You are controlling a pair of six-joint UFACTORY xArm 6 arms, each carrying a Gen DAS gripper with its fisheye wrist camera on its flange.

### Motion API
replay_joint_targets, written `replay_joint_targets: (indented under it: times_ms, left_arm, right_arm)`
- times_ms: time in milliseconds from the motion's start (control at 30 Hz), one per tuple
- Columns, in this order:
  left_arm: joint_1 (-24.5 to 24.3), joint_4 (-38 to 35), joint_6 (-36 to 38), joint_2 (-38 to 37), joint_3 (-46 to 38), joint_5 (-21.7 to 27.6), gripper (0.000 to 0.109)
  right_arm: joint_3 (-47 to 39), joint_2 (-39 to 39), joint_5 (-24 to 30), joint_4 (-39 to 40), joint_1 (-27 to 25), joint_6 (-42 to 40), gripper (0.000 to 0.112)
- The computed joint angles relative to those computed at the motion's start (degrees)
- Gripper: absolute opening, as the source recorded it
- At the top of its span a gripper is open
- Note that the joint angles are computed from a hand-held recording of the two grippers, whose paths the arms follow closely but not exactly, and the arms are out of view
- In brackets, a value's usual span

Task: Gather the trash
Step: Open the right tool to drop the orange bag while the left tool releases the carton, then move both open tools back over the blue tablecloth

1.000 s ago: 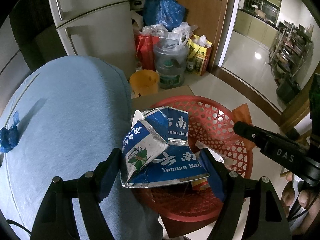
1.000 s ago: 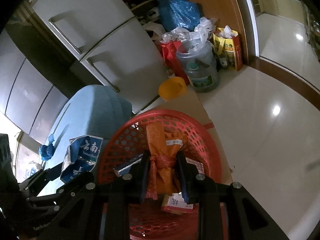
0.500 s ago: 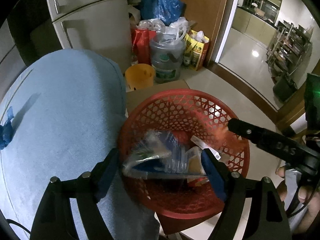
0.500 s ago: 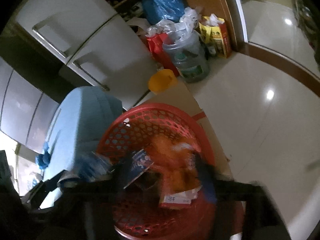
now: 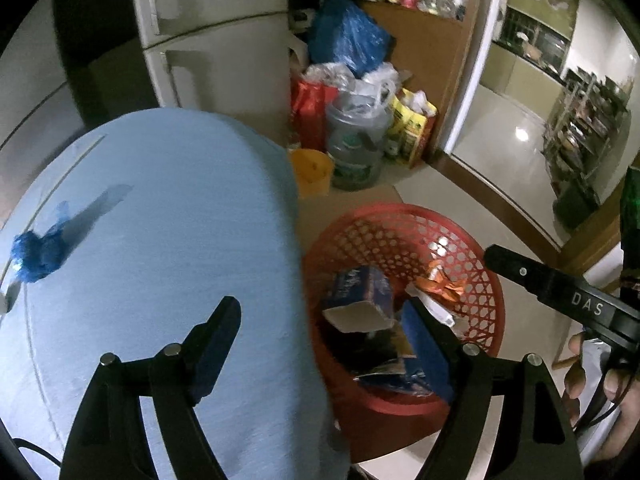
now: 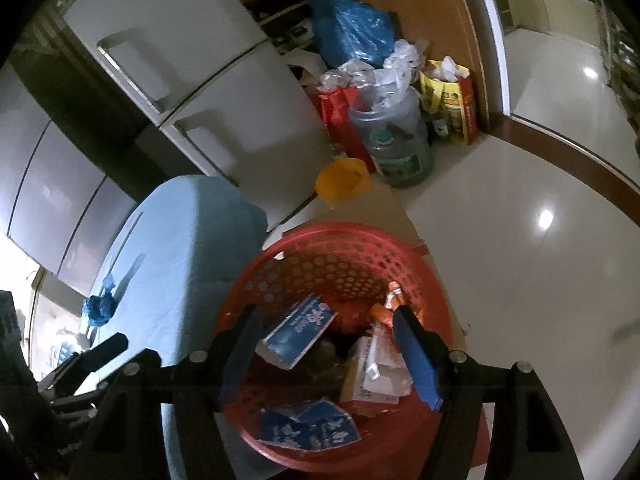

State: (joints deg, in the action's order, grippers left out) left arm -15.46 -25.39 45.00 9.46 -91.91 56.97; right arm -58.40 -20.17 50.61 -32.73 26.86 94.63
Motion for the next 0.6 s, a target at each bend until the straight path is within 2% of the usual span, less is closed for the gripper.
replay_joint_targets:
  times_ms: [300, 433, 600]
  left_arm:
    - [8.16, -4.07, 2.16, -0.01, -2.06, -0.97, 0.083]
    - [12.43, -5.16, 3.24, 0.97, -2.43, -3.32, 0.083]
    - [18.61, -2.47, 0.13, 6.71, -7.00, -6.15, 0.083]
  right_arm:
    - [-11.80, 10.16, 1.70, 0.38, 3.63, -4.40, 0.072]
    - [-18.72, 16.40, 2.25, 1.42, 5.29, -7.78, 0.072]
    - [-30.27, 26.16, 4.08, 4.07, 7.18, -14.03, 0.072]
